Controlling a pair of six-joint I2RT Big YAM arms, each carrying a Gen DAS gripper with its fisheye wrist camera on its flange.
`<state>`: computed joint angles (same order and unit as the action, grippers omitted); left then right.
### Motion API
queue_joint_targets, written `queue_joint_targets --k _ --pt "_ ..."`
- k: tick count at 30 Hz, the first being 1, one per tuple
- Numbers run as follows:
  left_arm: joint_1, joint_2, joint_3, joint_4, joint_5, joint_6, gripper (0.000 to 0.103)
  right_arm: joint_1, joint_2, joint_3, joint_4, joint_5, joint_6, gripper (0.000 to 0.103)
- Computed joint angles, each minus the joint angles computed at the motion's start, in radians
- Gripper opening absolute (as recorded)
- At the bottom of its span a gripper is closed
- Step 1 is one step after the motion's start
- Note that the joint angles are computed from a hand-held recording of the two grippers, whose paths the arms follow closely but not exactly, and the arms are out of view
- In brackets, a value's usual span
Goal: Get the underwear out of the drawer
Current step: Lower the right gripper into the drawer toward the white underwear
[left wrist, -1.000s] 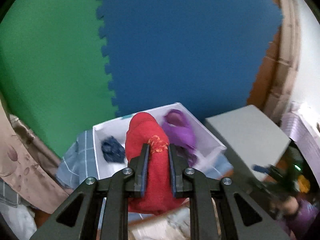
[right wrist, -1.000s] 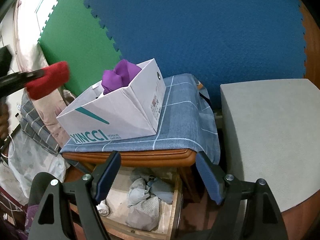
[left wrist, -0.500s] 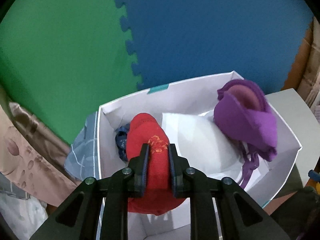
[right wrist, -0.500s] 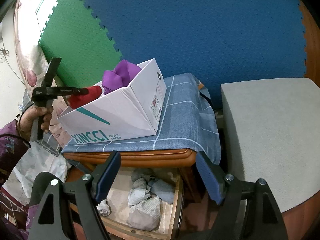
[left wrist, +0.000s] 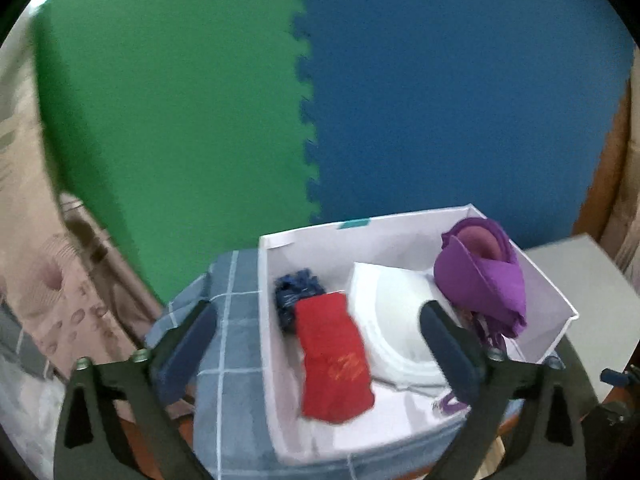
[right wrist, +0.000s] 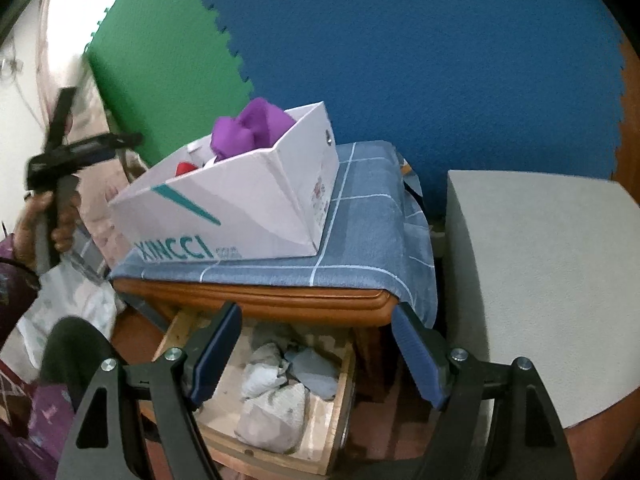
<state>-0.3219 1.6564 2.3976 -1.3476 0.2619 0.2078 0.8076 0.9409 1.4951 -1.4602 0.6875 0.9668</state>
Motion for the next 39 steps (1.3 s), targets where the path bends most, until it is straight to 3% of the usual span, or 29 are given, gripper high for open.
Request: queue_joint_targets --k 3,8,11,14,20,23,28,39 --pt "0.073 -0.114 -0.179 0.077 0.041 0.002 0.103 0.009 0.028 0.018 -0.024 -0.009 -0.029 0.079" --pt "0.211 -0.212 -0.366 0.072 0.061 0.021 0.102 0.007 0.095 0.059 -0.041 -0.086 -0.113 0.079" --pt "0.291 -0.285 -0.498 0.154 0.05 0.01 0.102 -0.019 0.132 0.057 0.044 -0.268 -0.194 0.079" --pt "0.344 -0.353 -0.616 0.258 0.012 -0.015 0.102 -0.066 0.223 0.073 0.106 -0.517 -0.241 0.079" --pt "0.378 -0.441 -0.754 0.367 -0.035 -0.052 0.102 -0.078 0.48 0.214 0.096 -0.737 -0.344 0.079" --pt "0.366 -0.469 -0.789 0.415 -0.061 -0.024 0.102 -0.076 0.632 0.323 0.034 -0.79 -0.389 0.079" --pt "0.338 -0.466 -0.794 0.408 -0.129 0.03 0.102 -0.067 0.8 0.45 -0.058 -0.824 -0.414 0.079" --pt "0.368 -0.436 -0.762 0.359 -0.055 0.012 0.102 -0.098 0.923 0.56 -0.128 -0.924 -0.429 0.079"
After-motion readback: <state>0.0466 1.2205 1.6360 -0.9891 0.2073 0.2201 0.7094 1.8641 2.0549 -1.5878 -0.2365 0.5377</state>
